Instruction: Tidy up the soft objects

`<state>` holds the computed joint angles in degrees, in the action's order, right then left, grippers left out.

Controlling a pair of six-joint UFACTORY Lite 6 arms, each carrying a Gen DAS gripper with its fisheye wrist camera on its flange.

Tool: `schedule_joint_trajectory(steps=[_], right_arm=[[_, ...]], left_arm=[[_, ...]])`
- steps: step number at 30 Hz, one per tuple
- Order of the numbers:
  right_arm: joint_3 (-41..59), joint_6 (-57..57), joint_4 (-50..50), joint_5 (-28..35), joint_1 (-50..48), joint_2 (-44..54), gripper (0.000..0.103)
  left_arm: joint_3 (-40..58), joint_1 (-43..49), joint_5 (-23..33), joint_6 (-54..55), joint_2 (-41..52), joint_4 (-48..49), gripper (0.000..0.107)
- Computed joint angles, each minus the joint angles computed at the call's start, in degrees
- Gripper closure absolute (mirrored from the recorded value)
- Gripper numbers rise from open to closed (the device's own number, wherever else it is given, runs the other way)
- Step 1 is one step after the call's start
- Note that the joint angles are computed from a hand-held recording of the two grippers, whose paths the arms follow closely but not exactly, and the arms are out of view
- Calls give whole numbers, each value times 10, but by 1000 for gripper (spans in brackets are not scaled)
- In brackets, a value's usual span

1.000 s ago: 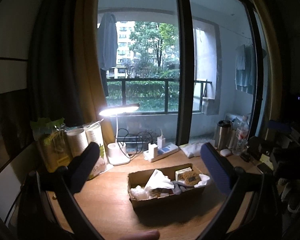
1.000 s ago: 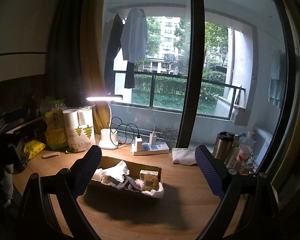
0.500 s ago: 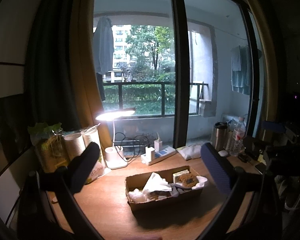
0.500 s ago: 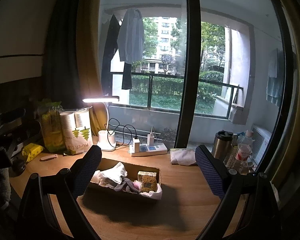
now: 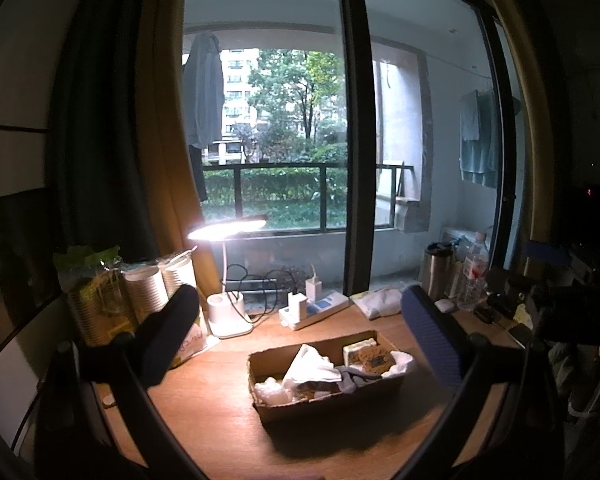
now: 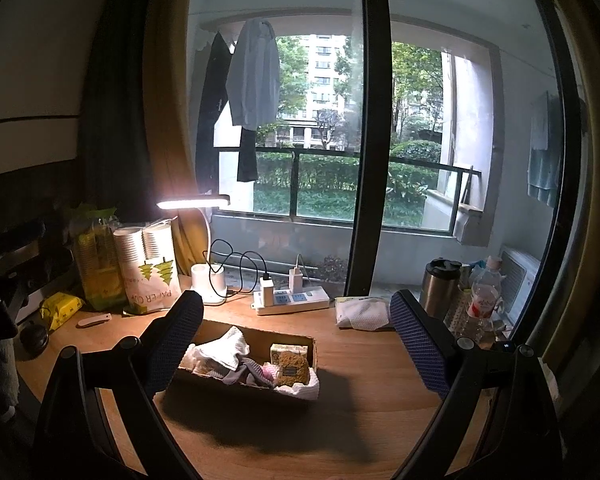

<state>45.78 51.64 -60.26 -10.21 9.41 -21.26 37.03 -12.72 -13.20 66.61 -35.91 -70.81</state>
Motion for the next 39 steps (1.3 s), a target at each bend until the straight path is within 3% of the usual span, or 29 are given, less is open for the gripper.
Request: schedule_joint_trajectory(steps=[39], right_arm=[[5, -36, 41, 1, 2, 22, 7]], left_arm=[[4, -17, -8, -41, 21, 30, 5]])
